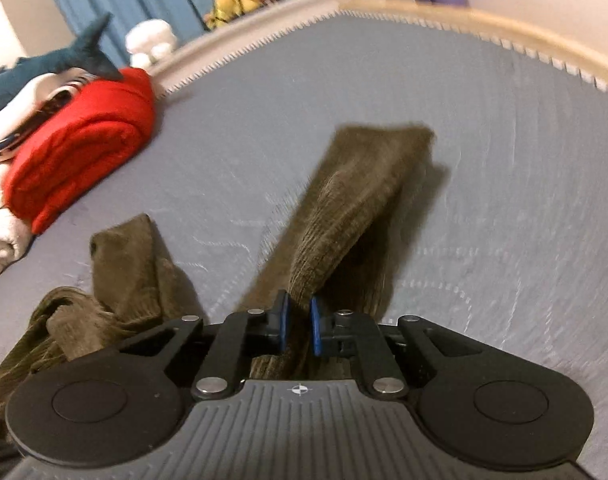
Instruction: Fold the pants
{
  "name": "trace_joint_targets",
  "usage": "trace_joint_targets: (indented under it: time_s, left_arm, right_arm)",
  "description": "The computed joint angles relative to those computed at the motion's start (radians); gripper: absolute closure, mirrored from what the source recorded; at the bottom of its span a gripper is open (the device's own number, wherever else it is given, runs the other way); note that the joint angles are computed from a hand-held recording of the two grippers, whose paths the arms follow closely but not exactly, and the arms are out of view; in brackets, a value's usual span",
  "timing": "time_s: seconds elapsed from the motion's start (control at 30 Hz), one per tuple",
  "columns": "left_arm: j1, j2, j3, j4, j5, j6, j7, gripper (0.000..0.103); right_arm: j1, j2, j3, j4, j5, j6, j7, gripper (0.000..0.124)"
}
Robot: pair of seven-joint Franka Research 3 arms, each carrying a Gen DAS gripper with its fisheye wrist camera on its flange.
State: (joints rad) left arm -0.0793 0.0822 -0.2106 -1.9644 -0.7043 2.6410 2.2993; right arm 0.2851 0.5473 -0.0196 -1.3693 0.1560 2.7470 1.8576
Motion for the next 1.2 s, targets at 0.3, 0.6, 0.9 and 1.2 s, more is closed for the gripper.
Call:
trace_joint_targets:
  time_s: [0.3,0.6,0.9,1.2]
  left_arm:
    - [-0.026,0.033,-0.03,0.032,0.031,0.013,0.037,0.022]
    - [-0.046,0.073,-0.063,0.055,0.135,-0.009,0.038,0.022]
    - [-0.038,0.051,-0.079,0.025,0.019,0.02,0.136,0.022]
    - [-0.049,0.055,-0.097,0.04,-0.095,0.059,0.22,0.022]
  right_arm:
    - [-0.064,-0.281,0.038,-0.33,0.03,0.053,-0.269,0.113]
    - [-0.111,-0.407,0.023,-0.435,0.038,-0.271,-0.37,0.112]
    - [-0.1,-0.362,-0.043,-0.393,-0.064,-0.094,0.038,0.08]
    - [-0.12,-0.241,-0.055,-0.3,-0.118,-0.192,0.305,0.072]
